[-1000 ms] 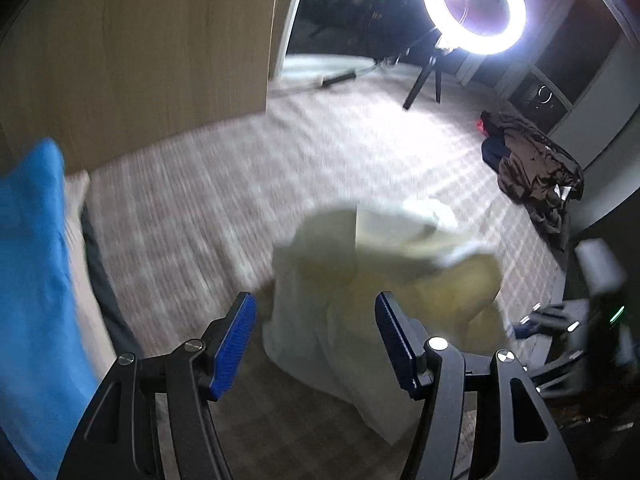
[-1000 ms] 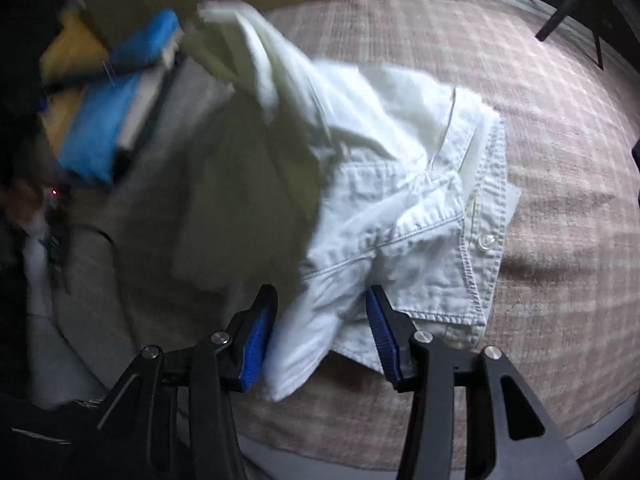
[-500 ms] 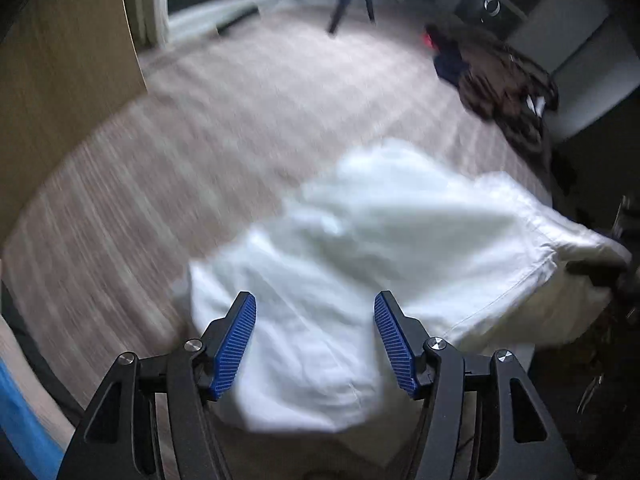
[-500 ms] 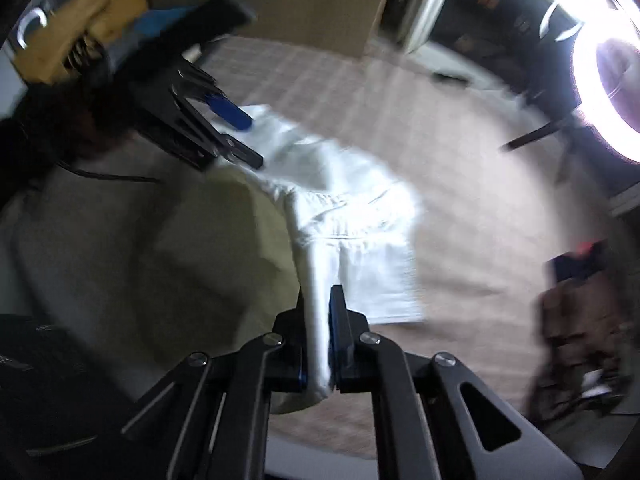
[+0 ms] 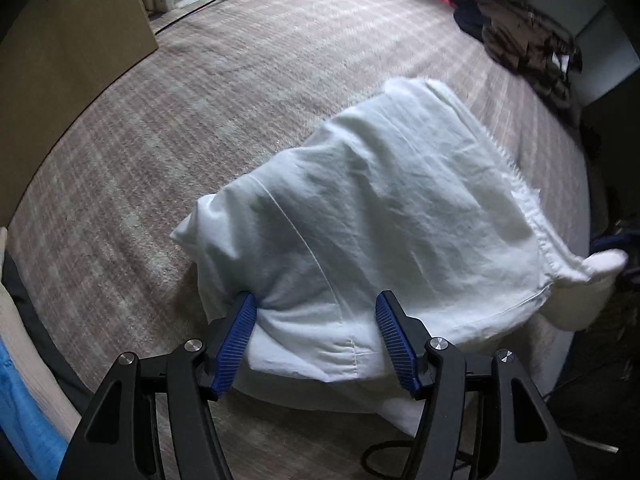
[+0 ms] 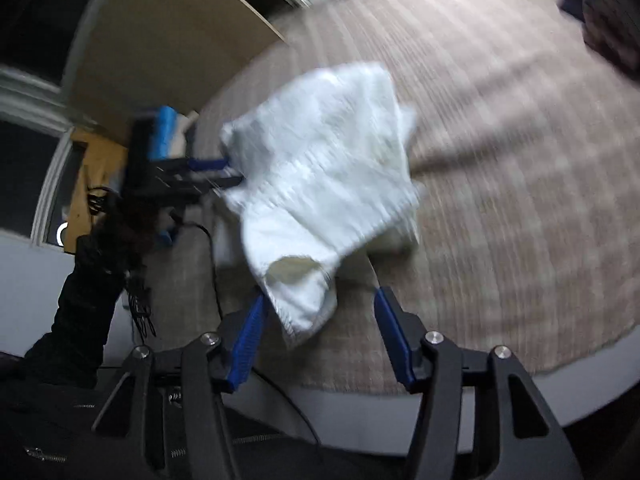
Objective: Fold clothes
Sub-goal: 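Fold the lifted shirt edge over the bundle with the right gripper and release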
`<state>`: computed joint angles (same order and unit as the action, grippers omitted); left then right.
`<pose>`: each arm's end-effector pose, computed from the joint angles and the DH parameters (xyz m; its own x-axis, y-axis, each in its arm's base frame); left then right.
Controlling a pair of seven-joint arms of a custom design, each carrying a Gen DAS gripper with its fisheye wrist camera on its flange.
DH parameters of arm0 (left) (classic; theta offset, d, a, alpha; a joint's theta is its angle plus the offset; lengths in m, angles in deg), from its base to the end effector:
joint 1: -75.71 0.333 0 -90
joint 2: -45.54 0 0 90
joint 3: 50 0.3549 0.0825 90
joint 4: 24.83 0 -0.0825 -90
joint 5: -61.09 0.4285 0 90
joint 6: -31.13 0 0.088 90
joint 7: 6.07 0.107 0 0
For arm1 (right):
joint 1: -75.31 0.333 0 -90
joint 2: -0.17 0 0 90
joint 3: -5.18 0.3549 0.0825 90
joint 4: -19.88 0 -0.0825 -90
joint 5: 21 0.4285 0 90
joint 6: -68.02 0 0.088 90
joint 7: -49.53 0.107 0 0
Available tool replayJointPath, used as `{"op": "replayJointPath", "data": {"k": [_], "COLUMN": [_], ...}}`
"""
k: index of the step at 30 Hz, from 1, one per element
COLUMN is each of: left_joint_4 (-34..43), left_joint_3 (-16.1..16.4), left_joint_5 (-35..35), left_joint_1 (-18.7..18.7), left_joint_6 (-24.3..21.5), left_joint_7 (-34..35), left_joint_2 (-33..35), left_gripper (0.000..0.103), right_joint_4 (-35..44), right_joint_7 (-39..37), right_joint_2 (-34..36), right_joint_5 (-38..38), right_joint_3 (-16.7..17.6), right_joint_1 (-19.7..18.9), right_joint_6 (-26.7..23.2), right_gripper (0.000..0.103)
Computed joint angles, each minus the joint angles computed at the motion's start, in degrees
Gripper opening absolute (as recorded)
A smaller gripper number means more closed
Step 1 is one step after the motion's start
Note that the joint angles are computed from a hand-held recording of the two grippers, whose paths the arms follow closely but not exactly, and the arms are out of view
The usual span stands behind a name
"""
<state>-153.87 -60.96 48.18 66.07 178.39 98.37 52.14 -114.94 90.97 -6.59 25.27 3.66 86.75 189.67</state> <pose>0.5527 -0.2029 0.3412 -0.4271 -0.8954 0.1262 -0.8917 0.3939 -0.2229 0.4992 0.1202 0.3908 0.4972 -0.6642 -0.5582 -0.8657 -0.4220 -0.2690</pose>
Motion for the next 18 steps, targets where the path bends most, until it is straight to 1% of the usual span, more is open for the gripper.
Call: {"op": "replayJointPath", "data": {"k": [2, 3, 4, 6, 7, 8, 9, 10, 12, 15, 16, 18], "left_joint_4": [0.4, 0.3, 0.1, -0.2, -0.5, -0.9, -1.2, -1.2, -0.3, 3.9, 5.9, 8.0], "left_joint_3": [0.1, 0.1, 0.1, 0.1, 0.0, -0.1, -0.3, -0.5, -1.0, -2.5, -2.8, -3.6], "left_joint_5": [1.2, 0.9, 0.5, -0.8, -1.9, -3.6, -5.3, -7.2, -11.5, -21.0, -21.4, -19.9], "left_joint_1": [-0.2, -0.1, 0.0, 0.2, 0.3, 0.3, 0.3, 0.1, -0.4, -1.2, -1.5, -2.4], "left_joint_6": [-1.2, -1.2, -1.2, -0.8, -0.3, 0.8, 1.8, 2.7, 4.3, 4.5, 4.1, 1.9], "left_joint_7": [-0.8, -1.0, -1.2, -1.2, -0.8, -0.1, 0.7, 1.7, 4.8, 13.0, 13.8, 14.4], "left_joint_2": [-0.2, -0.7, -1.3, -2.4, -3.1, -4.1, -4.7, -5.2, -5.0, -1.6, 0.2, 3.4], "left_gripper": [0.06, 0.06, 0.06, 0.06, 0.06, 0.06, 0.06, 0.06, 0.06, 0.06, 0.06, 0.06], "right_joint_4": [-0.7, -0.2, 0.1, 0.9, 0.9, 1.1, 1.6, 2.7, 3.6, 5.0, 5.7, 7.4], "right_joint_7": [-4.5, -6.2, -6.9, -6.1, -5.2, -2.9, -0.7, 0.6, -0.1, -1.7, -1.8, -2.1], "right_joint_2": [-1.6, -1.0, -0.2, 3.0, 4.2, 5.6, 7.1, 8.5, 8.3, 6.7, 6.8, 7.3], "right_joint_5": [4.2, 7.4, 8.5, 3.3, -0.1, -4.8, -9.2, -10.7, -9.4, -4.4, -2.8, 0.3], "right_joint_3": [0.4, 0.0, -0.1, 1.1, 2.1, 2.5, 2.9, 2.7, 2.2, 1.3, 1.1, 0.7], "right_joint_1": [1.1, 1.6, 1.8, 1.9, 2.2, 2.1, 2.0, 1.3, -0.4, -2.4, -2.8, -3.7], "right_joint_6": [2.8, 1.7, 0.5, -0.7, 0.6, 0.0, -0.9, -4.6, -7.4, -4.5, -3.2, -0.6], "right_gripper": [0.054, 0.054, 0.054, 0.054, 0.054, 0.054, 0.054, 0.054, 0.054, 0.054, 0.054, 0.054]}}
